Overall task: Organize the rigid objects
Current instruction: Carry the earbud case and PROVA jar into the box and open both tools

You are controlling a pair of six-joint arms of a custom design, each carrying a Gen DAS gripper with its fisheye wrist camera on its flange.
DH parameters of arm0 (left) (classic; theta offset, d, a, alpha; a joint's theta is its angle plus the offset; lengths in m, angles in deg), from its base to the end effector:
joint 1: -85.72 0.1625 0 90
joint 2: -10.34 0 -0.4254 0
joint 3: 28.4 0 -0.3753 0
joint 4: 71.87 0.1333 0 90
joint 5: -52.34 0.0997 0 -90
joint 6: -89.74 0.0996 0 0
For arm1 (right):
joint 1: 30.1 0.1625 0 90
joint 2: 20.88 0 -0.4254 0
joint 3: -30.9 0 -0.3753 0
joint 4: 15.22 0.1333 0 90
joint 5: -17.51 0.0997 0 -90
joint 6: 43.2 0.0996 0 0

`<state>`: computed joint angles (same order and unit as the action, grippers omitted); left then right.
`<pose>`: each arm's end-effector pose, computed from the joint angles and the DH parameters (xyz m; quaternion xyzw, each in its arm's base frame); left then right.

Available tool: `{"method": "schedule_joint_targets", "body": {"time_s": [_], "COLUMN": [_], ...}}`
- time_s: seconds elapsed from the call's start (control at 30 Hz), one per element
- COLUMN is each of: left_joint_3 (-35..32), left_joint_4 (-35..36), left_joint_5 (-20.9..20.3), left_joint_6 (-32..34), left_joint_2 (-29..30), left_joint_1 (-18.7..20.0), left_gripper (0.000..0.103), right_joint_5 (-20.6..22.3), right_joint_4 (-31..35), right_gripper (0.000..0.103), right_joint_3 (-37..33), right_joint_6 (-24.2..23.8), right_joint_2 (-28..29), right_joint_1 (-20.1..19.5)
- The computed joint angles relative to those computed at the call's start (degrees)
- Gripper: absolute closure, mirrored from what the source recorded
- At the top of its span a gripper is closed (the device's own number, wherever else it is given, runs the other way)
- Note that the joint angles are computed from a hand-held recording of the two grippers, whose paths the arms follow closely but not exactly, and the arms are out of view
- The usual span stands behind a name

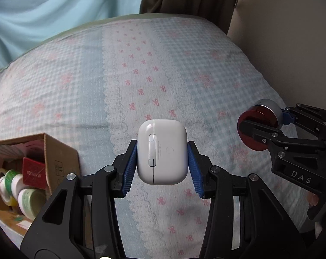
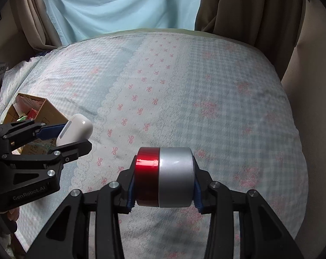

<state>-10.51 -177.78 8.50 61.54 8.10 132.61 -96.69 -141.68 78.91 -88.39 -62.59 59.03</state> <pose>-0.4561 -0.7874 0.0094 0.1185 0.9123 -0.2302 0.3173 0.0800 -0.8238 0.3759 0.3056 -0.8949 0.1549 0.2858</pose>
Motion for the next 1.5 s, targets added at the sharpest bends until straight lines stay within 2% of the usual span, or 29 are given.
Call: {"method": "schedule_joint_targets", "body": {"time_s": [0.13, 0.23, 0.3, 0.57, 0.77, 0.97, 1.2, 1.33, 1.5], "left_joint_3": [2.5, 1.9, 4.3, 20.4, 34.8, 44.7, 51.5, 53.2, 53.9], "left_joint_4": [3.9, 7.8, 8.3, 5.1, -1.3, -2.9, -1.3, 0.3, 2.5], "left_joint_5": [0.5, -0.4, 0.3, 2.5, 0.8, -1.3, -2.5, -2.6, -3.8], "left_joint_6": [-5.2, -8.0, -9.0, -10.0, -6.8, -2.4, 0.0, 0.1, 0.5], "left_joint_2": [-4.5, -7.0, -9.9, -24.1, -36.1, -46.3, -55.0, -57.7, -58.5], "left_joint_1": [-2.3, -3.6, -4.5, -7.3, -7.8, -6.9, -4.4, -2.8, -0.4], "left_gripper": [0.062, 0.062, 0.062, 0.062, 0.062, 0.062, 0.062, 0.062, 0.062], "right_joint_5": [-1.7, -2.9, -3.0, -5.7, -8.1, -10.1, -10.2, -9.1, -6.6], "right_joint_4": [2.7, 5.0, 7.3, 8.8, 6.1, 4.5, 4.4, 5.5, 9.6], "right_gripper": [0.065, 0.065, 0.065, 0.065, 0.065, 0.065, 0.065, 0.065, 0.065], "right_joint_3": [-0.3, 0.2, 0.3, 4.8, 10.7, 14.1, 14.9, 14.3, 11.9], "right_joint_6": [4.5, 8.2, 11.5, 17.0, 25.3, 35.7, 44.8, 48.0, 49.7], "right_joint_2": [-2.6, -5.0, -6.6, -11.6, -14.1, -13.1, -9.4, -7.2, -4.0], "right_joint_1": [2.7, 4.9, 6.3, 12.4, 17.2, 22.0, 26.0, 27.1, 27.2]}}
